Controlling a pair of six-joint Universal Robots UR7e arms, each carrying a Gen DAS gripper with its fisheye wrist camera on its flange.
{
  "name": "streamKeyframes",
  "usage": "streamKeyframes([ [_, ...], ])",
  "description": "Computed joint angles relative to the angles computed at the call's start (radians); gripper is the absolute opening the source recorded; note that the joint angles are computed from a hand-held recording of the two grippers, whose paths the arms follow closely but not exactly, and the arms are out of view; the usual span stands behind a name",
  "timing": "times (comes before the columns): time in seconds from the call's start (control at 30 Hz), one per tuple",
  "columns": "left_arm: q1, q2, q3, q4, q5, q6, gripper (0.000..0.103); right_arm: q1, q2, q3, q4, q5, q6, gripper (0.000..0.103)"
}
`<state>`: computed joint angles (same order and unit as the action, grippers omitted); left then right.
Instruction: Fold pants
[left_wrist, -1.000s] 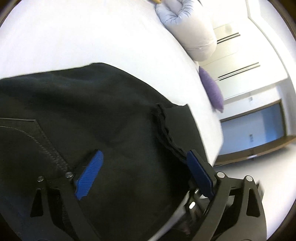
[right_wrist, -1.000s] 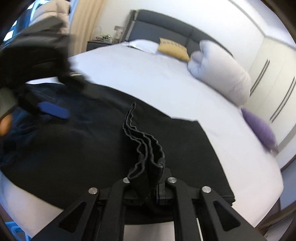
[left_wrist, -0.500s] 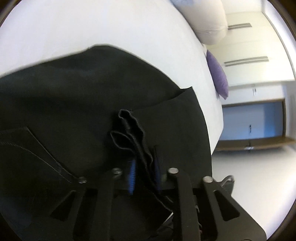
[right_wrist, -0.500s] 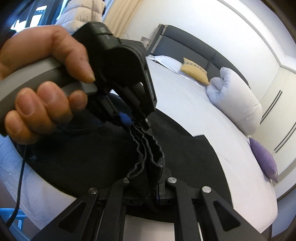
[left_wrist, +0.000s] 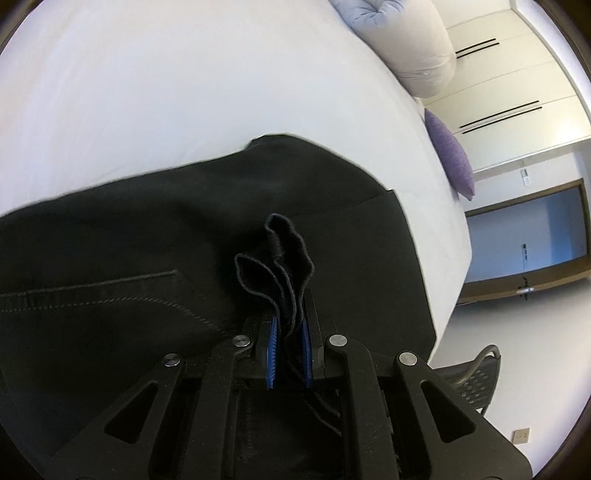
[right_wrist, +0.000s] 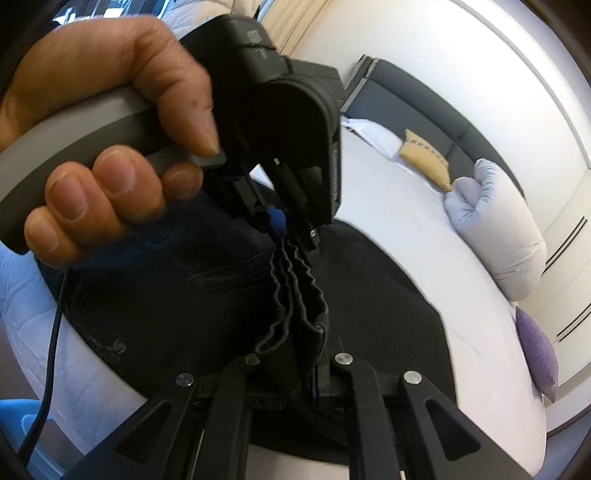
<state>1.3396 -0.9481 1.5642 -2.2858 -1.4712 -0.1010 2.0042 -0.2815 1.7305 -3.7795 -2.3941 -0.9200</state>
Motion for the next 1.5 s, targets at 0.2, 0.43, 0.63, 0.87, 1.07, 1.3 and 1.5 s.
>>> streamKeyframes([
  [0.2,0.054,0.008,-0.013,-0.004,-0.045,0.011,0.012,-0.034,-0.029,0.011,0.111,0.021,0.138,0.020],
  [0.43,0.020,-0.061,0.072,-0.086,0.118,0.026,0.015,-0.084,-0.228,0.175,0.273,0.207,0.439,0.065],
  [0.63,-0.051,-0.137,0.149,-0.178,0.258,0.058,0.015,-0.239,-0.527,0.327,0.499,0.572,0.662,0.055],
  [0.87,-0.175,-0.148,0.303,-0.223,0.297,0.222,0.015,-0.457,-0.675,0.179,0.802,0.895,0.727,0.038],
  [1.07,-0.115,-0.145,0.357,-0.270,0.261,0.256,0.015,-0.547,-0.530,-0.069,0.991,1.010,0.812,0.035],
  [1.3,-0.118,-0.112,0.326,-0.261,0.285,0.246,0.015,-0.594,-0.461,-0.110,1.073,0.980,0.899,0.006],
  [1.5,-0.146,-0.087,0.310,-0.257,0.274,0.193,0.015,-0.588,-0.549,0.038,1.076,0.943,0.812,0.006],
])
